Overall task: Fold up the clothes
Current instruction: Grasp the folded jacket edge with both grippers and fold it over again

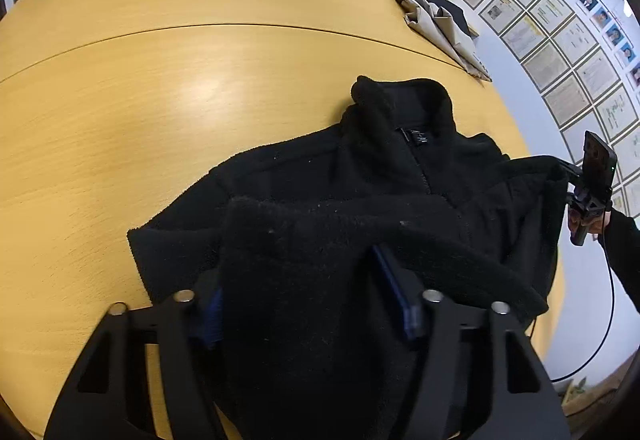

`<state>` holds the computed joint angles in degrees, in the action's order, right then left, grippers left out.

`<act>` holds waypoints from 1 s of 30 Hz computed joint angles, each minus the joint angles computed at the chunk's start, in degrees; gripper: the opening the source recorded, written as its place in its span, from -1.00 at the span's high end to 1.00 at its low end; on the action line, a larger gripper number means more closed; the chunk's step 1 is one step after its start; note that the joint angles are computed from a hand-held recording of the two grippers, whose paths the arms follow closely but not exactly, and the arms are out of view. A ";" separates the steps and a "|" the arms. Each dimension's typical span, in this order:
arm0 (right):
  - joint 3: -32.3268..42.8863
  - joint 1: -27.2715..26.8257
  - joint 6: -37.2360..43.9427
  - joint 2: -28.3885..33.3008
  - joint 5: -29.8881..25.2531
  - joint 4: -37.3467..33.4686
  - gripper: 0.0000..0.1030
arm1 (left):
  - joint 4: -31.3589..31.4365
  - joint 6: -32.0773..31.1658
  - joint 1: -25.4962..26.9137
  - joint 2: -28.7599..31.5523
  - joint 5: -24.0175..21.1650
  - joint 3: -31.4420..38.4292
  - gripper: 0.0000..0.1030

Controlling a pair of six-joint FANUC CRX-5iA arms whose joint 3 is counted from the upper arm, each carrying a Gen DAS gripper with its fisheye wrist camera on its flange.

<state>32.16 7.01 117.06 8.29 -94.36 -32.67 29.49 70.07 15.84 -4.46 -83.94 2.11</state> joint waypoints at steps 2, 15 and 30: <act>-0.27 2.48 0.76 0.88 -1.13 3.31 -0.59 | 0.78 -0.15 0.25 0.38 -0.40 -0.09 -0.19; 2.81 -2.43 -7.74 -2.27 5.05 -9.24 0.83 | 10.84 -3.13 10.18 -6.82 2.16 -4.95 0.83; -1.19 -2.23 -24.12 6.63 10.05 -6.54 -0.33 | 10.72 1.67 12.33 -6.99 11.28 -12.26 -0.63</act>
